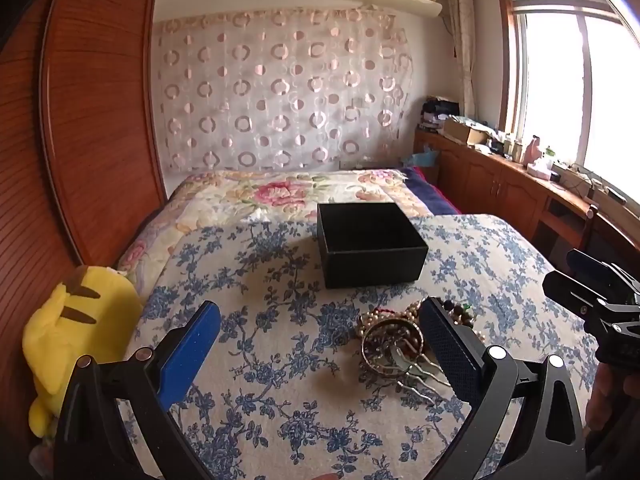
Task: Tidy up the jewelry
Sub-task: 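Move both grippers toward the jewelry pile beside the black box, then grasp the silver bangle with the left gripper while the right grasps the brown bead bracelet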
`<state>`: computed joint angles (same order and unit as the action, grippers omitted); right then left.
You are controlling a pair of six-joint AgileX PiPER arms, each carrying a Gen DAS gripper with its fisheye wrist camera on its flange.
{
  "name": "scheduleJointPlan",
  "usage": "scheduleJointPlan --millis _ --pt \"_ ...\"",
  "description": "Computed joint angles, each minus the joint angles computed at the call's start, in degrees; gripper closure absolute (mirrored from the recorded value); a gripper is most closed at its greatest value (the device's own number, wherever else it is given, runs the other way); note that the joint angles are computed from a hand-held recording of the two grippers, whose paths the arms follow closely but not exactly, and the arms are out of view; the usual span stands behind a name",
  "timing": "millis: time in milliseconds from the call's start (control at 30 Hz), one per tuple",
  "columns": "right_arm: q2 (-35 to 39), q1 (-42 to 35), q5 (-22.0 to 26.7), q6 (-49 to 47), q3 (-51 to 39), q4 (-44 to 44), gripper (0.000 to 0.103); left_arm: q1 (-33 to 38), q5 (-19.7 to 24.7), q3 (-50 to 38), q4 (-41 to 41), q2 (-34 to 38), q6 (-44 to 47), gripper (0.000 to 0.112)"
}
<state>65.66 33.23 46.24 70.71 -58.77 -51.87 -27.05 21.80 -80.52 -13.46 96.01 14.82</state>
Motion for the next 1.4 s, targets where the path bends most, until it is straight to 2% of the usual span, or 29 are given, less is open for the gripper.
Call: scheduleJointPlan --millis 133,233,300,400,433,567,667,867,1100,1233,1400 --pt "0.12 -1.52 -2.13 -1.08 1.35 0.93 0.003 0.75 1.48 -1.04 -3.11 1.57 2.97 0.016" --pt "-0.04 -3.49 -4.90 -2.76 2.82 2.65 0.003 0.78 2.59 -2.15 -2.49 3.05 2.61 0.016" --pt "-0.24 -5.90 -8.20 -5.57 3.96 5.98 0.008 0.69 3.29 -2.92 -2.17 4.12 2.45 0.016" --pt "-0.13 -7.73 -10.37 -8.15 5.05 8.78 0.010 1.19 5.73 -4.31 -4.34 5.94 4.46 0.016" --pt "0.02 -8.32 -11.16 -9.60 5.28 10.11 0.010 1.01 4.47 -4.16 -5.48 6.48 6.14 0.016" --pt "0.86 -10.29 -12.76 -14.64 5.44 14.43 0.015 1.24 6.66 -5.89 -8.59 8.50 9.38 0.016" --pt "1.02 -11.58 -13.81 -18.30 5.70 17.74 0.016 0.91 7.78 -8.05 -7.94 10.73 9.60 0.018" --pt "2.09 -14.06 -14.88 -27.19 5.51 25.03 0.024 1.26 14.49 -14.95 -9.52 15.96 10.57 0.043" --pt "3.73 -17.25 -15.80 -35.54 5.17 32.40 0.024 1.53 18.50 -21.27 -8.35 20.90 9.22 0.048" --pt "5.01 -18.63 -16.03 -40.41 4.67 36.24 0.025 1.95 22.71 -25.03 -9.31 23.46 9.47 0.067" --pt "7.52 -21.09 -15.70 -49.21 2.55 43.32 0.035 2.27 25.03 -27.38 -11.53 25.38 10.37 0.093"
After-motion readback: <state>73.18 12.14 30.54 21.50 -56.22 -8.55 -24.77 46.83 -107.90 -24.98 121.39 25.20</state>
